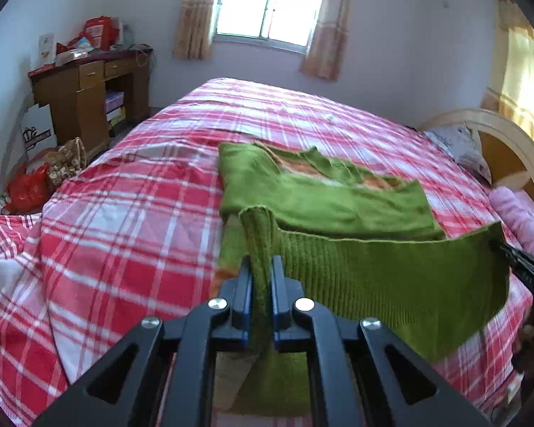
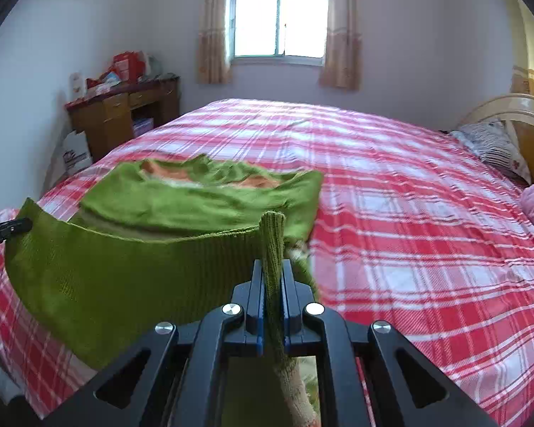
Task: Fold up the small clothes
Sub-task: 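Grasp the hem with the left gripper while the right gripper holds the hem, lifting together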
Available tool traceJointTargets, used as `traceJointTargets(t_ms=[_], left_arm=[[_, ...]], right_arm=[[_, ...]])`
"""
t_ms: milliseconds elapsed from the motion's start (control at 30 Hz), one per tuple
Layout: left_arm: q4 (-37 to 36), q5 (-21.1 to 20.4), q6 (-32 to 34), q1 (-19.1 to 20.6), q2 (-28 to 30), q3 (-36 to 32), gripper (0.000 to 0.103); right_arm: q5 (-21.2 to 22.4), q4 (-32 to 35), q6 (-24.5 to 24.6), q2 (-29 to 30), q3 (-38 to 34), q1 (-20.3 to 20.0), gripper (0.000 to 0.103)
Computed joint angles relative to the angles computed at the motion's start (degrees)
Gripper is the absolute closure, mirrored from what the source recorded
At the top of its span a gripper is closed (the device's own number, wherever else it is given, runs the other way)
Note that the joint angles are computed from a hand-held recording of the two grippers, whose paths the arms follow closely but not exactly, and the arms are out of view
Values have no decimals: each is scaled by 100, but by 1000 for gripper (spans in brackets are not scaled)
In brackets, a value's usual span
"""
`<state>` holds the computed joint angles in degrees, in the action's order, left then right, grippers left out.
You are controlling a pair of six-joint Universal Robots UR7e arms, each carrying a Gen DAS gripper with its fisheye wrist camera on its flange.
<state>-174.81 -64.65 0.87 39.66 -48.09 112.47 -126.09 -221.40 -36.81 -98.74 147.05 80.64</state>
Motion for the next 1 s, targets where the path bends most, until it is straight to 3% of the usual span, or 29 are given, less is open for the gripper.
traceJointTargets(t_ms=[233, 500, 767, 1000], left_arm=[[118, 244, -131, 38, 396, -433, 95], [370, 225, -100, 164, 726, -1037, 95], [736, 145, 53, 322, 1515, -2443, 95], [1102, 214, 86, 466, 2415, -3825, 95]], right_arm=[[-80, 83, 146, 312, -418, -166, 97], [-24, 374, -171, 488, -958, -211, 97], [155, 1035, -186, 856, -2033, -404, 97], [158, 1240, -400, 1603, -3221, -633, 97]])
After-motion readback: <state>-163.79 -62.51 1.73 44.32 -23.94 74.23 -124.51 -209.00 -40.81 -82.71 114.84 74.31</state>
